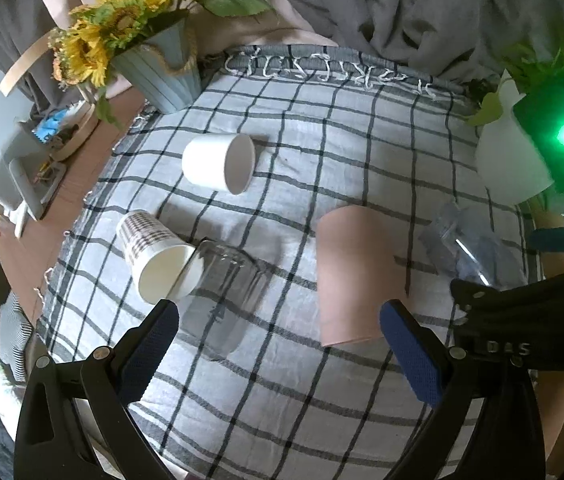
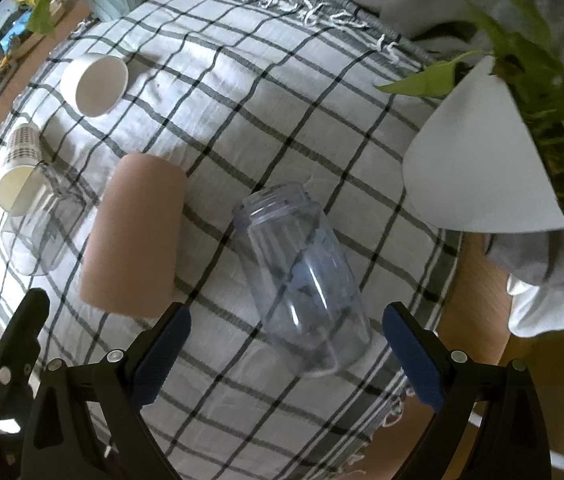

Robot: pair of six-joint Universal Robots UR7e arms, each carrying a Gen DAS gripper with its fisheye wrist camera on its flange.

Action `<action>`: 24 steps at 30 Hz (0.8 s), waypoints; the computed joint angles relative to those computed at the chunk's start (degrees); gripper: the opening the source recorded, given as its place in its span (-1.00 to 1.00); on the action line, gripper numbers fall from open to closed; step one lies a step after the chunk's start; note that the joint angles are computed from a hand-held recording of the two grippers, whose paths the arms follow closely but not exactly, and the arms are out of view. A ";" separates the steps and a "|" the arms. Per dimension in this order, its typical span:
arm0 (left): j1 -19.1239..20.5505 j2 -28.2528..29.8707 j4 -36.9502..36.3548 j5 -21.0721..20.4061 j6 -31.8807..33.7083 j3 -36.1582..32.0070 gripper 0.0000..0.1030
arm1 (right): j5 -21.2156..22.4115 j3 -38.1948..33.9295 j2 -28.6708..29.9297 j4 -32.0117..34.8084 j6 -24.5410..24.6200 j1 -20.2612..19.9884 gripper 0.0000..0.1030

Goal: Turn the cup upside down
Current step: 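Move the right tool toward the clear plastic bottle lying on its side, then close the right gripper on the bottle and lift it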

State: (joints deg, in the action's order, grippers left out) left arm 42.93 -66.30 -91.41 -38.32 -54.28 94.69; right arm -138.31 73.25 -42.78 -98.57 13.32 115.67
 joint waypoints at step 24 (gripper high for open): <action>1.05 5.22 5.36 -0.07 -0.89 -4.47 0.99 | 1.35 -3.77 5.24 -0.32 -0.57 -6.13 0.61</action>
